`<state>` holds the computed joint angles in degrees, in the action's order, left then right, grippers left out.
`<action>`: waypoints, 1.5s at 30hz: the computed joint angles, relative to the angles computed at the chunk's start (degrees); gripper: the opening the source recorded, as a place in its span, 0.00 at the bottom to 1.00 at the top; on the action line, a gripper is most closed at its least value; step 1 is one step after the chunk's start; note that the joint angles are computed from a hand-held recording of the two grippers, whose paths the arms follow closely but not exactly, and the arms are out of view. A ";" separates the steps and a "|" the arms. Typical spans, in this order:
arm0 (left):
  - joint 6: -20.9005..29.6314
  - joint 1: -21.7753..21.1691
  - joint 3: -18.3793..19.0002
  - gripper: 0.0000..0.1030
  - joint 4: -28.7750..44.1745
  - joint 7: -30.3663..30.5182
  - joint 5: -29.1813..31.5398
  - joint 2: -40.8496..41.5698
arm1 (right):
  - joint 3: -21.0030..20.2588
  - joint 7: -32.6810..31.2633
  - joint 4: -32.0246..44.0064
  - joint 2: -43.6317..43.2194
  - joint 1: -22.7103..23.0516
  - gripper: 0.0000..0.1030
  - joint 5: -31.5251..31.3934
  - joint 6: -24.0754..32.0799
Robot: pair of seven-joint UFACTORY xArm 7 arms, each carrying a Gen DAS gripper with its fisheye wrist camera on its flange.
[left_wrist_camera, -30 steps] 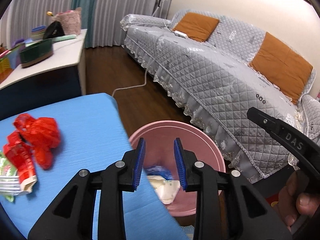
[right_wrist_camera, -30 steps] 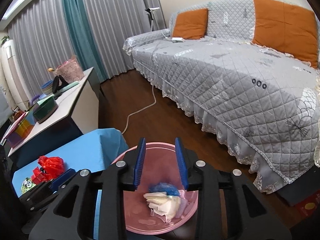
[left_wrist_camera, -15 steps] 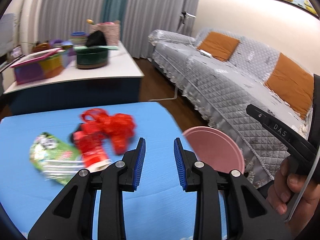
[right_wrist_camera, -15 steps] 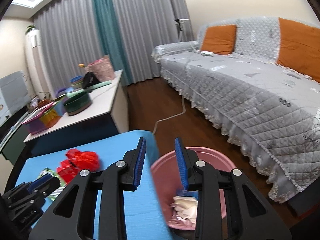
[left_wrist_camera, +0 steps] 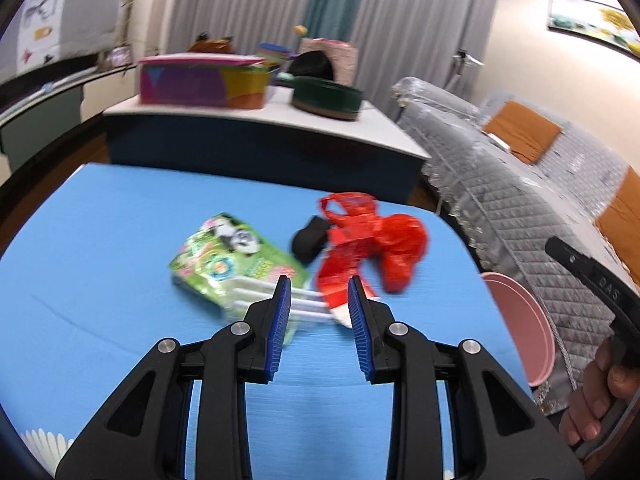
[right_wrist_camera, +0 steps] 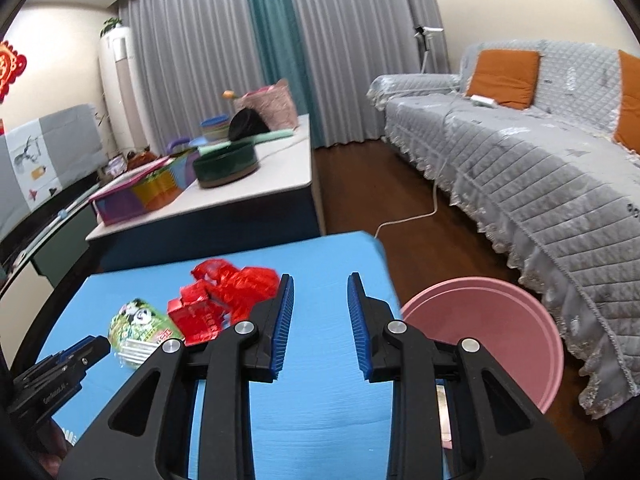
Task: Collect trash
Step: 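Move both open grippers back over the table toward the red bag, then close the right gripper on the red plastic bag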
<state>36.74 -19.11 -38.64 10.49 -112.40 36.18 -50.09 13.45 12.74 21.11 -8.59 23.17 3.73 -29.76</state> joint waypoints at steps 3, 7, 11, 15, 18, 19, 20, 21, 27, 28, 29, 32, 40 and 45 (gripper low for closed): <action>1.03 -0.07 0.00 0.29 -1.28 -1.75 -1.03 -0.04 | 0.52 -0.46 1.88 3.02 0.46 0.28 0.13 -0.27; 4.47 0.32 -0.38 0.29 -1.11 -3.87 -1.33 1.40 | 0.79 -1.68 4.79 7.47 1.84 0.28 0.41 -1.01; 4.83 0.60 0.33 0.38 -1.42 -5.74 0.33 2.92 | 0.31 0.04 8.50 12.85 2.82 0.29 -2.52 -0.46; 4.89 0.62 1.76 0.41 -2.35 -7.77 0.92 4.68 | 0.20 1.31 11.99 17.19 3.85 0.33 -3.92 0.86; 4.51 -0.02 3.45 0.41 -3.45 -8.81 0.97 4.61 | -0.35 -0.22 14.28 19.86 5.79 0.42 -1.96 1.60; 4.12 -0.08 3.73 0.41 -3.65 -9.10 1.14 4.58 | -0.45 -0.48 14.93 20.52 6.24 0.43 -1.52 1.91; 2.90 0.09 4.37 0.41 -4.11 -9.26 1.61 4.29 | -0.47 -0.50 15.88 21.48 6.57 0.44 -1.27 2.57; 1.76 0.86 4.48 0.41 -4.16 -9.46 2.31 4.62 | -0.68 -0.73 16.55 22.01 7.05 0.44 -0.73 3.24; -3.06 4.67 4.33 0.41 -3.40 -10.20 4.95 8.36 | -1.87 -1.44 19.96 25.42 9.20 0.44 1.09 6.38; -3.62 5.06 4.44 0.41 -3.28 -10.08 5.24 8.68 | -1.99 -1.53 20.25 25.60 9.40 0.44 1.23 6.81; -3.93 5.33 4.40 0.36 -3.06 -9.96 5.41 9.03 | -2.40 -1.92 20.55 25.87 9.98 0.44 1.72 7.22; -3.44 5.75 4.18 0.20 -2.13 -9.08 5.64 10.27 | -1.94 -1.38 20.64 25.93 9.30 0.42 0.96 7.72; -0.19 4.02 3.88 0.03 -0.93 -8.12 5.95 9.36 | -2.15 -1.47 20.39 25.61 9.34 0.16 0.31 8.09; 2.32 2.48 3.69 0.01 -0.48 -7.70 6.15 7.55 | -1.87 -1.71 19.13 24.07 9.07 0.06 0.08 6.84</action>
